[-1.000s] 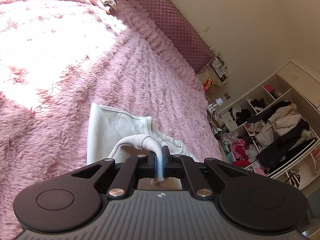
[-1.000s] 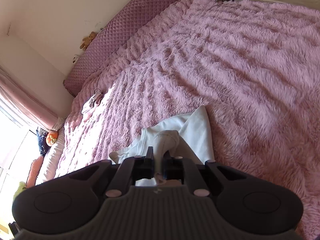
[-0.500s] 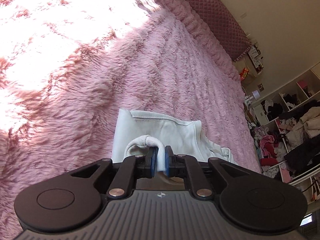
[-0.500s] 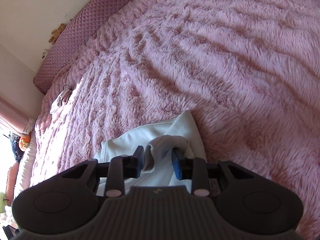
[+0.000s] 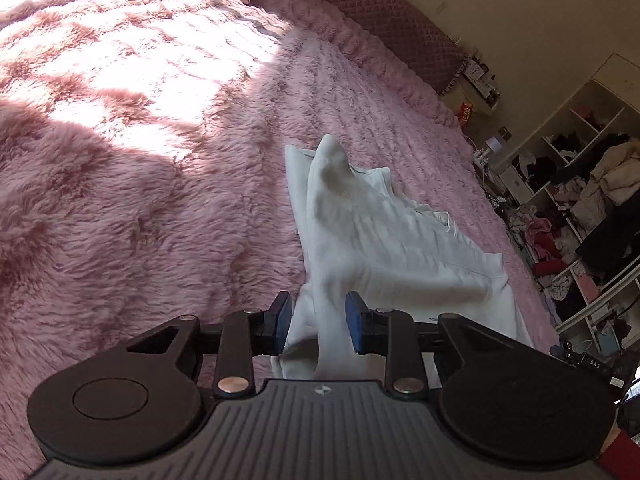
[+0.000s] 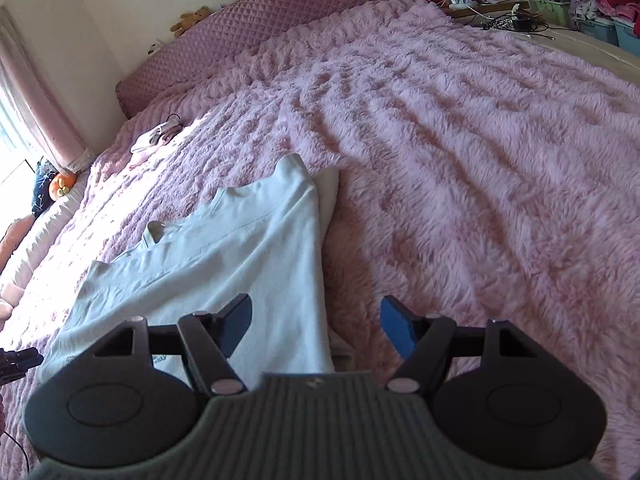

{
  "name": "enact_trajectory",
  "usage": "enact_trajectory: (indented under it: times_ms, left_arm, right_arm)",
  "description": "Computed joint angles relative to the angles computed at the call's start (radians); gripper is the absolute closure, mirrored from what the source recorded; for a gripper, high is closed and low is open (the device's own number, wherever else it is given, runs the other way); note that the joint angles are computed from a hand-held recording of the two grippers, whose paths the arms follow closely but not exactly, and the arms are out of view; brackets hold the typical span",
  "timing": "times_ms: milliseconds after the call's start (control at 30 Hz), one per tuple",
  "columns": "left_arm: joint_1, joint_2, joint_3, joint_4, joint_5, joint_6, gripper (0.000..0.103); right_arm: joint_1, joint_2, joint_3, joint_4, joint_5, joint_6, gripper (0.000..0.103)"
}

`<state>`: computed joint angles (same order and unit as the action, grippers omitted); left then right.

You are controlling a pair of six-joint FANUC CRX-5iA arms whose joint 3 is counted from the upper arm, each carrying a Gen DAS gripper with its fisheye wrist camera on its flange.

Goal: Fold small clothes

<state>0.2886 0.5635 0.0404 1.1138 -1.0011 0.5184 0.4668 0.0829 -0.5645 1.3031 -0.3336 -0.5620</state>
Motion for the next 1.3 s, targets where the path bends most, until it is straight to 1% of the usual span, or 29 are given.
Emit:
enact_trajectory:
  times_ms: [33, 100, 200, 300, 433, 467, 500, 533, 567, 600, 633, 667, 700, 767, 800, 833, 867, 933, 1000, 1033, 1067, 1133, 1167, 1233, 1267, 1300]
  left_arm:
    - [0.004, -0.02, -0.048, 0.028, 0.013, -0.061, 0.071]
    - [0.014, -0.041, -0.092, 0.041, 0.016, -0.14, 0.071]
    - [0.033, -0.037, -0.078, 0.004, -0.033, -0.149, 0.071]
    - [0.04, -0.038, -0.061, -0.04, -0.037, -0.16, 0.071]
    - [0.042, -0.009, -0.006, -0.08, -0.086, -0.156, 0.071]
    - [0.042, 0.005, 0.017, -0.096, -0.114, -0.155, 0.071]
    - [0.041, 0.017, 0.039, -0.111, -0.138, -0.155, 0.071]
    - [0.038, 0.024, 0.054, -0.126, -0.148, -0.155, 0.071]
    - [0.03, 0.023, 0.059, -0.146, -0.146, -0.166, 0.071]
    - [0.022, 0.021, 0.066, -0.166, -0.136, -0.175, 0.072]
    - [0.016, 0.018, 0.067, -0.177, -0.131, -0.193, 0.084]
    - [0.011, 0.014, 0.065, -0.18, -0.13, -0.215, 0.098]
    - [0.012, 0.015, 0.064, -0.168, -0.145, -0.238, 0.098]
    - [0.026, 0.041, 0.08, -0.093, -0.244, -0.25, 0.099]
    - [0.033, 0.048, 0.083, -0.057, -0.271, -0.25, 0.099]
    - [0.038, 0.045, 0.077, -0.031, -0.27, -0.26, 0.099]
    - [0.041, 0.037, 0.074, -0.035, -0.245, -0.261, 0.099]
    - [0.042, 0.035, 0.106, -0.131, -0.2, -0.231, 0.1]
    - [0.034, 0.045, 0.146, -0.249, -0.187, -0.184, 0.1]
    - [0.028, 0.046, 0.152, -0.288, -0.182, -0.181, 0.1]
    - [0.021, 0.041, 0.148, -0.321, -0.17, -0.19, 0.1]
    - [0.008, 0.025, 0.127, -0.353, -0.132, -0.206, 0.1]
    - [0.005, 0.024, 0.133, -0.367, -0.132, -0.203, 0.1]
    - [0.007, 0.042, 0.184, -0.399, -0.173, -0.185, 0.099]
    - [0.009, 0.052, 0.215, -0.407, -0.203, -0.18, 0.096]
    - [0.011, 0.061, 0.244, -0.413, -0.228, -0.176, 0.094]
  right_arm:
    - [0.013, -0.005, -0.009, -0.016, -0.007, 0.018, 0.035]
    - [0.03, -0.002, -0.007, -0.066, -0.01, 0.07, 0.035]
    - [0.043, 0.008, 0.006, -0.135, 0.007, 0.148, 0.035]
    - [0.069, 0.033, 0.043, -0.238, -0.02, 0.231, 0.036]
    - [0.072, 0.055, 0.067, -0.281, -0.009, 0.251, 0.037]
    - [0.076, 0.06, 0.076, -0.303, -0.009, 0.273, 0.041]
    - [0.085, 0.066, 0.091, -0.345, -0.019, 0.316, 0.055]
    - [0.095, 0.074, 0.113, -0.405, -0.032, 0.379, 0.065]
    - [0.105, 0.083, 0.136, -0.46, -0.054, 0.439, 0.089]
    - [0.114, 0.091, 0.159, -0.505, -0.081, 0.487, 0.097]
    - [0.12, 0.098, 0.177, -0.532, -0.11, 0.517, 0.098]
    - [0.119, 0.097, 0.181, -0.543, -0.11, 0.529, 0.099]
    - [0.119, 0.095, 0.184, -0.546, -0.12, 0.531, 0.101]
    - [0.125, 0.082, 0.183, -0.512, -0.154, 0.513, 0.101]
    - [0.124, 0.064, 0.168, -0.474, -0.161, 0.499, 0.102]
    - [0.123, 0.046, 0.155, -0.455, -0.166, 0.507, 0.102]
    - [0.121, 0.034, 0.15, -0.465, -0.166, 0.529, 0.102]
    - [0.119, 0.022, 0.152, -0.549, -0.173, 0.596, 0.102]
    - [0.123, 0.042, 0.168, -0.62, -0.195, 0.654, 0.102]
    - [0.124, 0.051, 0.171, -0.632, -0.196, 0.66, 0.102]
    - [0.125, 0.063, 0.167, -0.621, -0.195, 0.641, 0.102]
    - [0.125, 0.08, 0.153, -0.574, -0.18, 0.573, 0.102]
    - [0.124, 0.083, 0.151, -0.568, -0.176, 0.561, 0.101]
    - [0.124, 0.082, 0.154, -0.574, -0.173, 0.578, 0.099]
    - [0.123, 0.076, 0.151, -0.574, -0.169, 0.586, 0.091]
    - [0.124, 0.07, 0.156, -0.572, -0.181, 0.601, 0.073]
